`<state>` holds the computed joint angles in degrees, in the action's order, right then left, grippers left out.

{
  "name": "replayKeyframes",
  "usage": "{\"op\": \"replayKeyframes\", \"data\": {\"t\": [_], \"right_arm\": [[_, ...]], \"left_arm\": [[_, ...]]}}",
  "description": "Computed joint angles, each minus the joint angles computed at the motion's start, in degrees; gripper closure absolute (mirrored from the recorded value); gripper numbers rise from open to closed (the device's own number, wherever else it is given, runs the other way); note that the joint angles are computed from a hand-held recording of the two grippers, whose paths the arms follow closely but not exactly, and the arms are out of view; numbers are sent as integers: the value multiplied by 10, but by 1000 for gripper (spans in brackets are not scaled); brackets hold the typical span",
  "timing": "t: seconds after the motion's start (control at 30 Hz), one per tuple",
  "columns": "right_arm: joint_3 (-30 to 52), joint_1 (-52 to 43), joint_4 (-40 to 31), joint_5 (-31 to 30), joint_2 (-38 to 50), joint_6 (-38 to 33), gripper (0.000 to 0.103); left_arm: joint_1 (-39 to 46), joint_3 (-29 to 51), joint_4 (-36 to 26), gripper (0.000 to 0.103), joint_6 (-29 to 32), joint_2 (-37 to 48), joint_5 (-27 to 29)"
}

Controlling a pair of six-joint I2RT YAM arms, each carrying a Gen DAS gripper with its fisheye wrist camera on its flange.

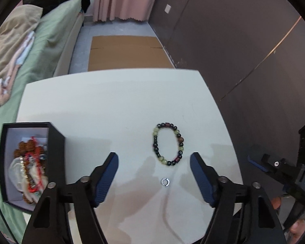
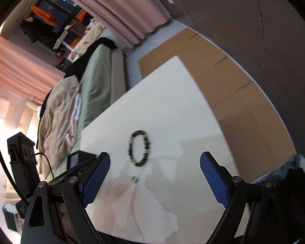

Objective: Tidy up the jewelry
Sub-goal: 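Move both tools back toward the dark bead bracelet and silver ring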

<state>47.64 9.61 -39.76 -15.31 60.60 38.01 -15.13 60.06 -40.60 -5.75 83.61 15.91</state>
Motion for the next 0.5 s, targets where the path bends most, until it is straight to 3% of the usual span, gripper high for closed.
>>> {"op": "replayKeyframes", "data": {"t": [0.13, 0.3, 0.37, 0.5], "right_arm": [[-13, 3, 4, 10, 5, 25, 13], [-8, 21, -8, 50, 11, 43, 13], [-7, 21, -11, 61, 5, 44, 13], [-5, 17, -14, 63, 7, 46, 13]], "left_arm": [[-25, 2, 17, 47, -4, 35, -26], [-55, 9, 38, 51, -13, 85, -72], [-65, 11, 40, 56, -18, 102, -83], [-95, -2, 62, 60, -19, 97, -127]]}}
